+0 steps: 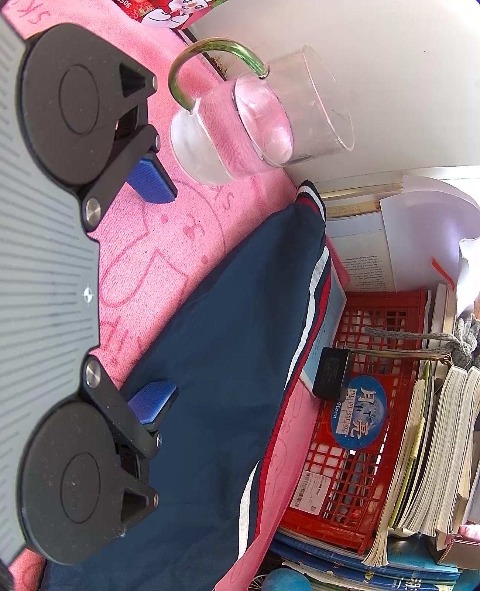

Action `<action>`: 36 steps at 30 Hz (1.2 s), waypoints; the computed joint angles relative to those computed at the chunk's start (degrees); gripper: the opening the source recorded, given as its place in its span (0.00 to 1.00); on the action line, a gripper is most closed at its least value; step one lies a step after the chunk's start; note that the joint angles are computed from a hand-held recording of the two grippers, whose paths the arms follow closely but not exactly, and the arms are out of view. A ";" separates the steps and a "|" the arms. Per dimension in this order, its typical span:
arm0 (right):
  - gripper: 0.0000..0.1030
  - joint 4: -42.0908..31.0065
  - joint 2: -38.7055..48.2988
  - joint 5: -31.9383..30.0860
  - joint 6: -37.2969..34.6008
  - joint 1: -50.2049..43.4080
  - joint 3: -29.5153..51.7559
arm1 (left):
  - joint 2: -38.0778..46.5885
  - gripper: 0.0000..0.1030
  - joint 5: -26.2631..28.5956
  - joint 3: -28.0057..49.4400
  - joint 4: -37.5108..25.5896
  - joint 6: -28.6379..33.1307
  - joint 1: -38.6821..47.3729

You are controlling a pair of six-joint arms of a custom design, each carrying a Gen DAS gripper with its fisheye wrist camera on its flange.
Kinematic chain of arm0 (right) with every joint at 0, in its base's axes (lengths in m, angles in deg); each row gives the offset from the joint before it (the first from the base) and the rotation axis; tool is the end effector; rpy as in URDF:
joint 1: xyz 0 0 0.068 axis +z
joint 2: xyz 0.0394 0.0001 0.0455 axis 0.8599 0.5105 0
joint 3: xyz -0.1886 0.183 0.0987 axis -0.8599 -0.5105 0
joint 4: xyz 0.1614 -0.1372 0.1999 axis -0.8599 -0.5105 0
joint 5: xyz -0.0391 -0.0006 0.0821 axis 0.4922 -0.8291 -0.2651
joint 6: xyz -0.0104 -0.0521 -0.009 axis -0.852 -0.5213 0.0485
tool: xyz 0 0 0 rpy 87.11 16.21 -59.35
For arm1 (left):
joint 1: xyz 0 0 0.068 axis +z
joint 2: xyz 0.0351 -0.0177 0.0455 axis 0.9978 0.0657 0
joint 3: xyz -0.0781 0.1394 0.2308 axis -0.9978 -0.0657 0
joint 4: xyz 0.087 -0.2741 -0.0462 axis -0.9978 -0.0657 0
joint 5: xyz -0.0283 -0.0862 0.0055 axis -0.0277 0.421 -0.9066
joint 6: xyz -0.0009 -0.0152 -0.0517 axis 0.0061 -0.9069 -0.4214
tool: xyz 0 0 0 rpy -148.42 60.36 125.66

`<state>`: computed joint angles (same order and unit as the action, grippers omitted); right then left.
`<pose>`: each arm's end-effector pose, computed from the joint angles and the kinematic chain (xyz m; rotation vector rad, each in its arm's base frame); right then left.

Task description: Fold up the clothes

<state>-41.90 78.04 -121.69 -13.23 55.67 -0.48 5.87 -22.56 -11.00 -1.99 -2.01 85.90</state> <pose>0.3724 -0.0034 0.1515 -0.4857 2.2057 0.5489 0.2315 0.0105 0.1582 -0.5008 2.2381 0.2399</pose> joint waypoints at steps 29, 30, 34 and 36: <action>0.86 -19.13 -31.28 -3.75 -21.00 -16.15 -17.25 | -8.70 1.00 -4.89 1.01 -3.00 -0.31 -32.49; 0.86 -21.87 -31.19 -5.28 -24.41 -21.18 -17.60 | -4.58 1.00 -5.28 3.16 -3.17 -0.89 -34.13; 0.86 -30.99 -22.18 -9.32 -42.03 -42.28 -13.62 | 8.91 1.00 -5.78 8.84 -5.87 -3.41 -35.16; 0.91 -32.24 -15.06 -9.65 -48.55 -51.94 -9.19 | 5.48 1.00 -5.18 4.35 -3.47 -5.58 -33.61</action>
<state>-74.14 62.98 -131.33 -61.79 3.73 -9.67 11.35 -27.75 -6.65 -5.46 -7.59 52.29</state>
